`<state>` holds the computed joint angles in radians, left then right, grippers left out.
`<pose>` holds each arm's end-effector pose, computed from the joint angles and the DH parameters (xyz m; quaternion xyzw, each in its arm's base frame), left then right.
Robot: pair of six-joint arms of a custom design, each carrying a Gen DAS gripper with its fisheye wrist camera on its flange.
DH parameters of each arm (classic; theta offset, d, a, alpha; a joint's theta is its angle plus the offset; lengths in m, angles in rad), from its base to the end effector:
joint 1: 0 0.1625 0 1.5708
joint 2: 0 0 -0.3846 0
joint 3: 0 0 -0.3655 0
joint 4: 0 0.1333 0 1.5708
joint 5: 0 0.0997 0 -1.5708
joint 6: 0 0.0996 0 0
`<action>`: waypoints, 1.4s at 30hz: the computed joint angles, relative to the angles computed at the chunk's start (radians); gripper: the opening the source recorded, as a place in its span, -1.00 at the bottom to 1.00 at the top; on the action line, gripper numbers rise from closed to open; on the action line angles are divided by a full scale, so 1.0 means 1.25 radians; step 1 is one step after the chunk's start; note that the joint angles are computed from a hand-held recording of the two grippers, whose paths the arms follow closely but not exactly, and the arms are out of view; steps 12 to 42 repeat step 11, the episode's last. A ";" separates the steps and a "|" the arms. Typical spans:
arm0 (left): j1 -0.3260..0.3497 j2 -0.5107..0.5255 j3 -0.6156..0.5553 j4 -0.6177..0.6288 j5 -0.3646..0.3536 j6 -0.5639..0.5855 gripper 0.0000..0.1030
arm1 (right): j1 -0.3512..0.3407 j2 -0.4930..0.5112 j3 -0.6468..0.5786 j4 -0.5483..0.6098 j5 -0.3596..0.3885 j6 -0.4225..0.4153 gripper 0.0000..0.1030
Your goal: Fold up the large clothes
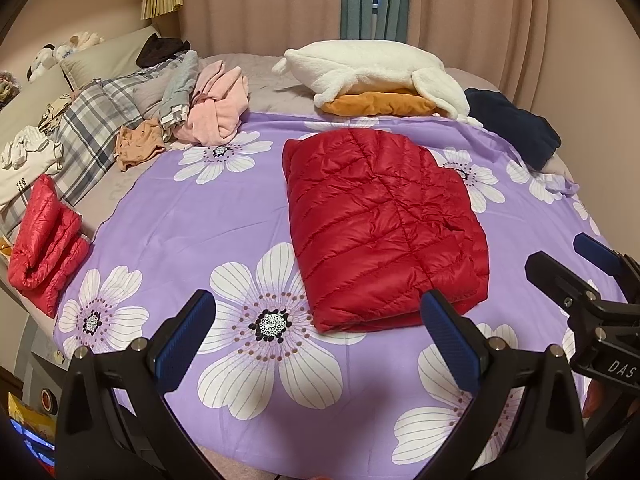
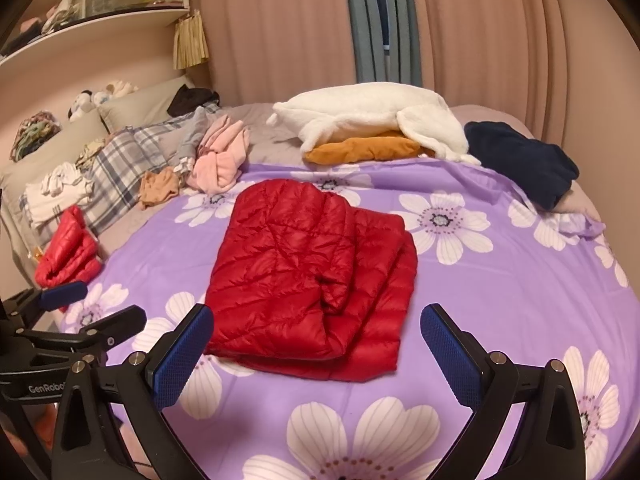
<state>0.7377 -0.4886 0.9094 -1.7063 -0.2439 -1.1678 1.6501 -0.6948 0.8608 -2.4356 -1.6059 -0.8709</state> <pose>-0.4093 -0.6828 0.1426 -0.0436 0.7836 -0.4526 0.4234 0.1925 -0.7835 0.3363 0.4244 -0.8381 0.3095 0.1472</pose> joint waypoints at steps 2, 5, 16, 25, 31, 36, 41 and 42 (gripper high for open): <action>0.000 0.001 -0.002 0.008 0.000 -0.006 0.99 | 0.000 0.000 0.000 -0.001 -0.001 0.000 0.98; -0.001 0.003 -0.010 0.029 0.005 -0.019 0.99 | 0.000 -0.002 0.003 -0.004 0.004 0.000 0.98; 0.001 0.004 -0.019 0.051 0.009 -0.033 0.99 | 0.002 -0.003 0.006 -0.012 0.007 0.006 0.98; 0.001 0.004 -0.019 0.051 0.009 -0.033 0.99 | 0.002 -0.003 0.006 -0.012 0.007 0.006 0.98; 0.001 0.004 -0.019 0.051 0.009 -0.033 0.99 | 0.002 -0.003 0.006 -0.012 0.007 0.006 0.98; 0.001 0.004 -0.019 0.051 0.009 -0.033 0.99 | 0.002 -0.003 0.006 -0.012 0.007 0.006 0.98; 0.001 0.004 -0.019 0.051 0.009 -0.033 0.99 | 0.002 -0.003 0.006 -0.012 0.007 0.006 0.98; 0.001 0.004 -0.019 0.051 0.009 -0.033 0.99 | 0.002 -0.003 0.006 -0.012 0.007 0.006 0.98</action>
